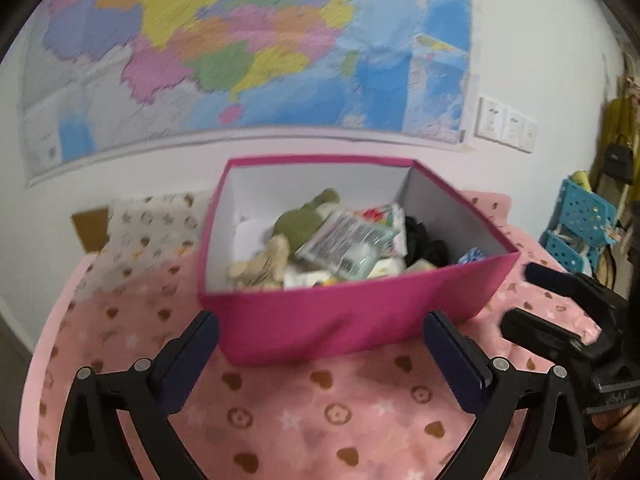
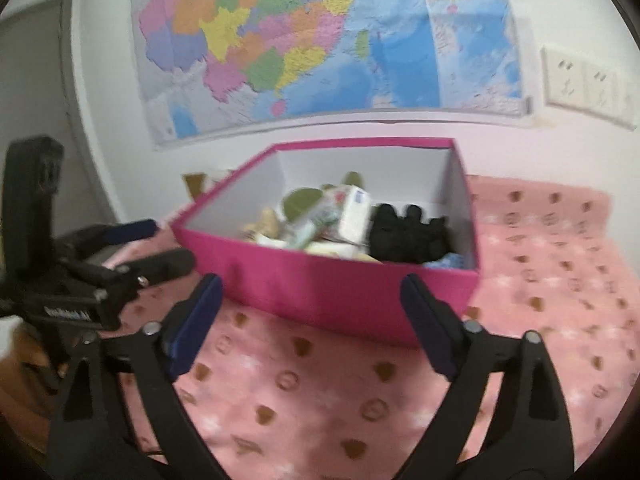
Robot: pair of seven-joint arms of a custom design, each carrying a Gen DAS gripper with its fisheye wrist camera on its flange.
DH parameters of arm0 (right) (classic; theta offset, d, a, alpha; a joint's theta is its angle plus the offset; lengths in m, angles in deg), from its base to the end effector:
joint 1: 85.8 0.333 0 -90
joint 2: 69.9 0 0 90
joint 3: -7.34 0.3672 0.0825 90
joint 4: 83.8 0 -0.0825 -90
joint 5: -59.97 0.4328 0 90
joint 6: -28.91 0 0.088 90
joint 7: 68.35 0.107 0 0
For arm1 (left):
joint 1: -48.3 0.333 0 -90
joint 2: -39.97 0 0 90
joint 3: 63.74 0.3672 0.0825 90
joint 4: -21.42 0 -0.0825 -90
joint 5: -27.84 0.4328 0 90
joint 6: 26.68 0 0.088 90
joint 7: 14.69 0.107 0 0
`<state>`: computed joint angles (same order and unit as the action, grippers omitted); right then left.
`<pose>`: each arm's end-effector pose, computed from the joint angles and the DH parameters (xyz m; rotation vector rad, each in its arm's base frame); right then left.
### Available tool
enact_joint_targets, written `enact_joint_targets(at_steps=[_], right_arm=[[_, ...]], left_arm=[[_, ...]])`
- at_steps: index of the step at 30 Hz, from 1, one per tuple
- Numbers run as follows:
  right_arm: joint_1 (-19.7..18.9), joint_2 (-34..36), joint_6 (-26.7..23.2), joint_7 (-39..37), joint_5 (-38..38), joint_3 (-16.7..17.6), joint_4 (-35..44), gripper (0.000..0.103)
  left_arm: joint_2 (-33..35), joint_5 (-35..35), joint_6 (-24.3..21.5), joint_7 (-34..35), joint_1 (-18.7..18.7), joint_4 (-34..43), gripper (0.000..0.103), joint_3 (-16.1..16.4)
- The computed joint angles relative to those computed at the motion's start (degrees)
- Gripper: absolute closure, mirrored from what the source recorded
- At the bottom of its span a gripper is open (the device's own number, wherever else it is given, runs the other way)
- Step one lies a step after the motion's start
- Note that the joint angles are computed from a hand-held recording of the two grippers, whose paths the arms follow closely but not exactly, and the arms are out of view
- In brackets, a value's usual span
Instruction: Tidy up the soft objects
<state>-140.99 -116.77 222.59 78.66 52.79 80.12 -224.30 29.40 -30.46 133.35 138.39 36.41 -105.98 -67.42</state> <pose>0.4632 0.2766 0.5067 -1.3110 1.4716 -1.0478 0.5540 -0.1156 0.5503 -1.2439 2.1792 -1.1654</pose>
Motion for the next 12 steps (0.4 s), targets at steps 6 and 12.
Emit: enact_joint_targets(at_steps=[6,12], right_arm=[[0.6,-3.2,-5.0,3.3,-0.1,0.9,-0.1,0.002],[0.8,-2.5,-5.6,5.4,-1.8,1.3,0.1,0.002]], left_arm=[[-0.6,5.2,1.9,-6.4,0.7,-2.5,0.0,-0.5],[-1.3,10.1,3.6,-11.6,0.1,-4.7,0.0,-0.3]])
